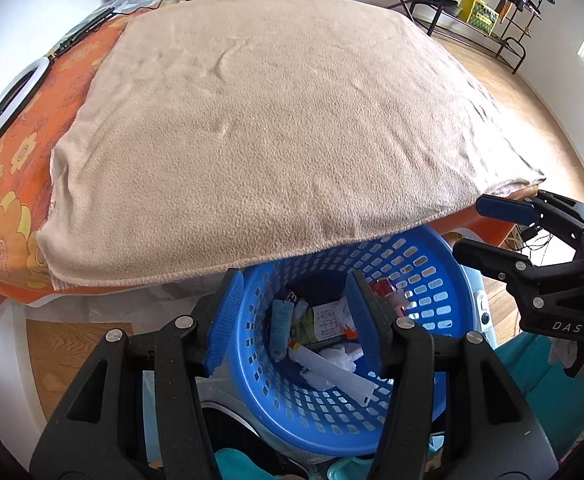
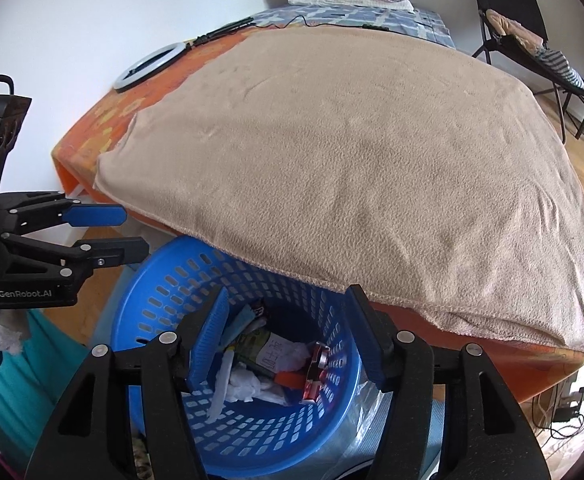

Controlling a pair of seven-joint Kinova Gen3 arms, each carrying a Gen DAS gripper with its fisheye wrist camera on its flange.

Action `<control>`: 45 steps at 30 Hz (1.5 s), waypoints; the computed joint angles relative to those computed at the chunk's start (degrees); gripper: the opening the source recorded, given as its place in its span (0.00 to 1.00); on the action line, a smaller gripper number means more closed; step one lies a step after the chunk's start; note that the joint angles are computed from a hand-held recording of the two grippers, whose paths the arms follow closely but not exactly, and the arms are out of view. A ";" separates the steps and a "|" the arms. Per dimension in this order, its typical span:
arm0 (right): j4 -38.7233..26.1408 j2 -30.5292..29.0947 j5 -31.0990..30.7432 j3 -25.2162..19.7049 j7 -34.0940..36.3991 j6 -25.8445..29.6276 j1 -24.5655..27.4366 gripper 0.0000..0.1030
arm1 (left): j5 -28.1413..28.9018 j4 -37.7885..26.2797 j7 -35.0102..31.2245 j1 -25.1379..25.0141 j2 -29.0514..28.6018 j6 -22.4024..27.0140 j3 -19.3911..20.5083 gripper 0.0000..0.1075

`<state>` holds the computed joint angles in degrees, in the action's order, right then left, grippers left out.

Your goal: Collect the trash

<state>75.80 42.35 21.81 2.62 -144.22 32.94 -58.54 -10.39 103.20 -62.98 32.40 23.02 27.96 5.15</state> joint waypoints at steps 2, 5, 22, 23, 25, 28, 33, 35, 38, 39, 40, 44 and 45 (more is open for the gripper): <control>-0.13 -0.24 0.38 0.43 -0.22 -0.14 -0.07 0.58 | -0.77 -0.22 1.11 0.65 -0.69 -0.44 -0.90 0.51; -0.48 -0.60 1.05 0.85 -0.33 -0.24 -0.10 0.59 | -2.36 -0.85 3.18 1.68 -1.44 -1.00 -2.07 0.51; -3.68 -1.39 5.73 4.18 -2.37 -1.77 0.78 0.62 | -10.49 -7.33 12.50 4.26 -2.75 -4.28 -5.87 0.63; -3.90 -1.38 6.04 4.55 -2.64 -1.88 0.82 0.62 | -11.30 -7.63 13.24 4.76 -2.68 -4.51 -6.41 0.63; -4.27 -1.25 6.55 5.03 -3.06 -2.36 1.09 0.63 | -12.59 -8.15 14.49 5.48 -2.51 -4.90 -7.18 0.63; -3.40 -1.45 6.61 5.42 -4.02 -5.39 1.99 0.65 | -14.76 -8.32 17.04 6.87 -2.13 -5.97 -8.90 0.64; -3.45 -0.79 4.70 5.33 -4.22 -8.14 3.41 0.67 | -15.09 -7.75 19.49 6.34 -1.09 -8.79 -9.35 0.81; -3.87 -0.37 3.97 5.50 -3.76 -8.39 3.59 0.67 | -13.56 -7.73 18.68 5.20 -0.77 -9.33 -8.64 0.81; -3.60 -0.01 2.93 6.18 -3.89 -9.06 3.74 0.67 | -12.73 -8.09 18.81 5.52 -0.02 -9.56 -9.74 0.81; -3.42 0.03 2.24 5.75 -3.62 -9.59 4.45 0.67 | -12.23 -8.28 18.64 5.24 0.25 -9.53 -9.69 0.81; -3.42 0.16 1.41 5.22 -3.26 -9.95 5.19 0.67 | -11.81 -8.41 18.73 5.19 0.48 -9.49 -9.87 0.81; -4.55 1.25 -0.88 4.87 -2.19 -9.30 6.44 0.67 | -11.17 -9.38 20.03 5.89 1.60 -8.87 -11.49 0.81; -4.80 1.49 -1.40 4.62 -1.85 -9.20 6.84 0.67 | -11.06 -9.78 20.24 5.91 1.89 -8.47 -11.63 0.82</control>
